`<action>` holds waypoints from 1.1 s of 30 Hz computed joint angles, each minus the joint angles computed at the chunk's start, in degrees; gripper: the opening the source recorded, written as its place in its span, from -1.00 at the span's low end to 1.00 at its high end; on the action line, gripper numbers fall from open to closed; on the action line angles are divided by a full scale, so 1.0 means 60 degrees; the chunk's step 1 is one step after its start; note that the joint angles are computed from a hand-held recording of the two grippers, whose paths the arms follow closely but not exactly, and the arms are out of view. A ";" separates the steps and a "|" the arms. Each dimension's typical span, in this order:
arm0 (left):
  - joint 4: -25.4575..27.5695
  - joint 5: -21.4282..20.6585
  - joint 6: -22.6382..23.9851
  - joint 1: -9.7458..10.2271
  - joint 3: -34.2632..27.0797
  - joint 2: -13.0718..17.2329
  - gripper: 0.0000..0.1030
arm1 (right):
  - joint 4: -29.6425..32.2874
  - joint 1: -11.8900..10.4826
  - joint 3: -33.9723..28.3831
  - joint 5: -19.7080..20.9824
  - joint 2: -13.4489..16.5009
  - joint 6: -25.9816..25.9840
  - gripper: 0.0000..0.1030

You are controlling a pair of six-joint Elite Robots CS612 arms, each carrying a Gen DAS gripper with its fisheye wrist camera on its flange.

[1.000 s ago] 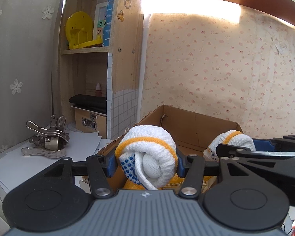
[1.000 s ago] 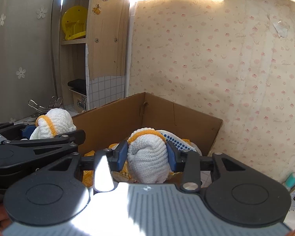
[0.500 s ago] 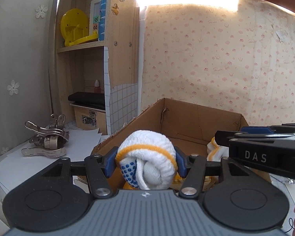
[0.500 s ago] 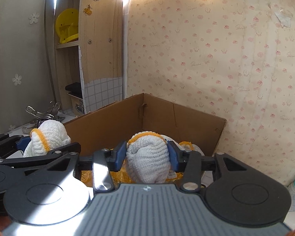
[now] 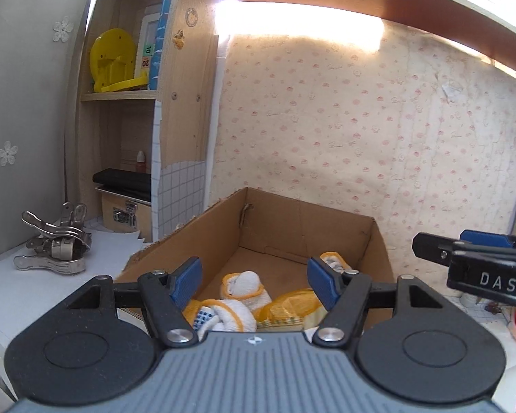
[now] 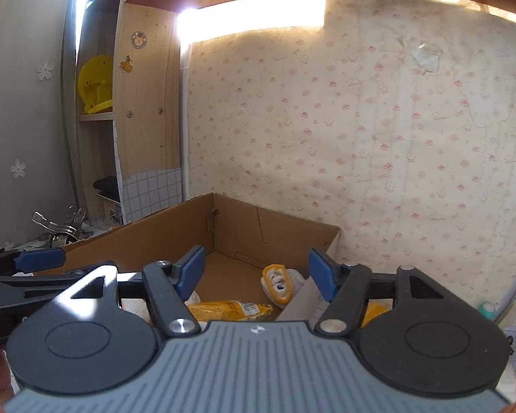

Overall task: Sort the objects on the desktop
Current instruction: 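Open both grippers to drop the towel and glove into the box, then move both grippers back to the yellow packet and silver foil packet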

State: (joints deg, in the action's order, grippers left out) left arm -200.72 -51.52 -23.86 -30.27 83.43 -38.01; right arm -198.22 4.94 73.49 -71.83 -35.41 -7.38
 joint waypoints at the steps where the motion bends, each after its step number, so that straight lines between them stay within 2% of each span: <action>1: -0.0233 -0.0186 0.0119 -0.0055 0.0013 0.0017 0.37 | -0.0176 -0.0064 0.0187 -0.0043 -0.0066 0.0010 0.26; 5: -0.1080 -0.0609 0.0689 -0.0311 -0.0003 0.0156 0.41 | -0.0616 -0.0318 0.0943 -0.0868 -0.0289 -0.0190 0.37; 10: -0.1683 -0.0950 0.1186 -0.0613 -0.0181 0.0449 0.45 | -0.0523 -0.0721 0.1480 -0.1304 -0.0344 0.0109 0.42; 11: -0.1720 -0.1065 0.1253 -0.0651 -0.0205 0.0489 0.46 | -0.0503 -0.0791 0.1559 -0.1357 -0.0340 0.0165 0.45; 14: -0.1870 -0.1258 0.1335 -0.0773 -0.0337 0.0642 0.47 | -0.0662 -0.0951 0.1718 -0.1277 -0.0278 0.0095 0.74; 16: -0.2083 -0.1357 0.1582 -0.0861 -0.0453 0.0773 0.48 | -0.0836 -0.1025 0.1772 -0.1134 -0.0227 -0.0052 0.75; 20: -0.2054 -0.1215 0.2251 -0.1018 -0.0805 0.1011 0.57 | -0.0790 -0.1090 0.1753 -0.1253 -0.0181 -0.0258 0.82; 25: -0.1755 -0.1567 0.2187 -0.1000 -0.1153 0.1184 0.58 | -0.0820 -0.1273 0.1683 -0.1334 -0.0131 0.0021 0.84; 33: -0.1459 -0.1519 0.2150 -0.1003 -0.1545 0.1415 0.58 | -0.0646 -0.1499 0.1415 -0.1131 0.0017 0.0352 0.84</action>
State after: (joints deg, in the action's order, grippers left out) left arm -209.47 -60.63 -10.96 -36.28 74.16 -29.52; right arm -202.10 -4.06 81.98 -78.62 -35.31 -5.26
